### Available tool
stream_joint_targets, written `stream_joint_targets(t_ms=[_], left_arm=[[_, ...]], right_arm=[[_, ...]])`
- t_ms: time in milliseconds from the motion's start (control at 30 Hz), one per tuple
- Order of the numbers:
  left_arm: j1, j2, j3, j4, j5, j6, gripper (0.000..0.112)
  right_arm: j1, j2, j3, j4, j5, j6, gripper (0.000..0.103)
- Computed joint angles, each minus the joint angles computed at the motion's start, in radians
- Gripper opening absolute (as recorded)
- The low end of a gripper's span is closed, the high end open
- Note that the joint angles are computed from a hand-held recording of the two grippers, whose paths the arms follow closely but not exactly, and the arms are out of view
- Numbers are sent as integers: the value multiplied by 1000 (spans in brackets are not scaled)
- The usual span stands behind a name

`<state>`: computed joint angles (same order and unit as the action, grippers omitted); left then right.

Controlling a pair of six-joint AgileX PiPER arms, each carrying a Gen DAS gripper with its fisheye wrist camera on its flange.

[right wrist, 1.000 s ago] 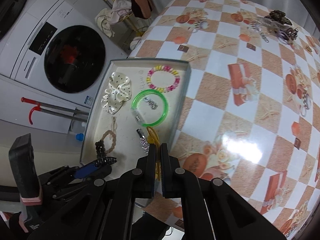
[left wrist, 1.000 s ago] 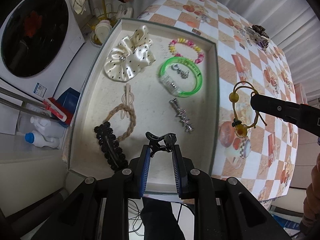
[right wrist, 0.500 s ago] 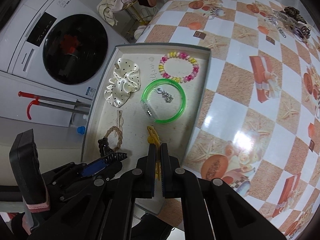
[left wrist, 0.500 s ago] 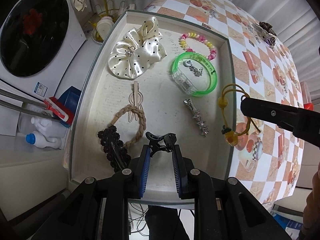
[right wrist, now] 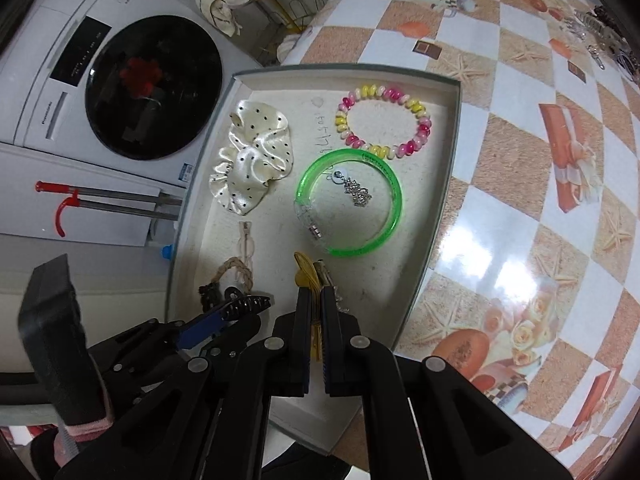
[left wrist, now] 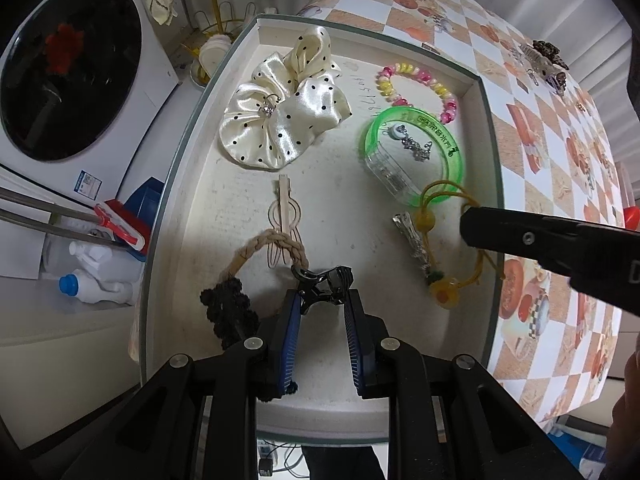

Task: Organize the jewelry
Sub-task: 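Carry the black claw clip and yellow hair tie with both tools over the white tray, then lower and open the right tool to drop the yellow hair tie while the left tool releases the claw clip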

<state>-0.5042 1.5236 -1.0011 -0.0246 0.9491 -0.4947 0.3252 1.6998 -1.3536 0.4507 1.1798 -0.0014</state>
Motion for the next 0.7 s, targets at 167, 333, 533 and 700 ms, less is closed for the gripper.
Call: stream_joint_targets(t_ms=[167,333,533,700], left_arm=[[-6,20,1,17,-17,-1,28],[-27,29,-2,49,-24,-15,28],[-48,30,0,88,-24,-46,28],[-55,38,-9,103,-10,-62,28]], right_arm=[[16,30,-7,-27,-18,8,4],[29,57,-3,-60,-41,26,4],[31,80,25,-84,-72,36,4],[37,107,20,-94,-81,43,5]])
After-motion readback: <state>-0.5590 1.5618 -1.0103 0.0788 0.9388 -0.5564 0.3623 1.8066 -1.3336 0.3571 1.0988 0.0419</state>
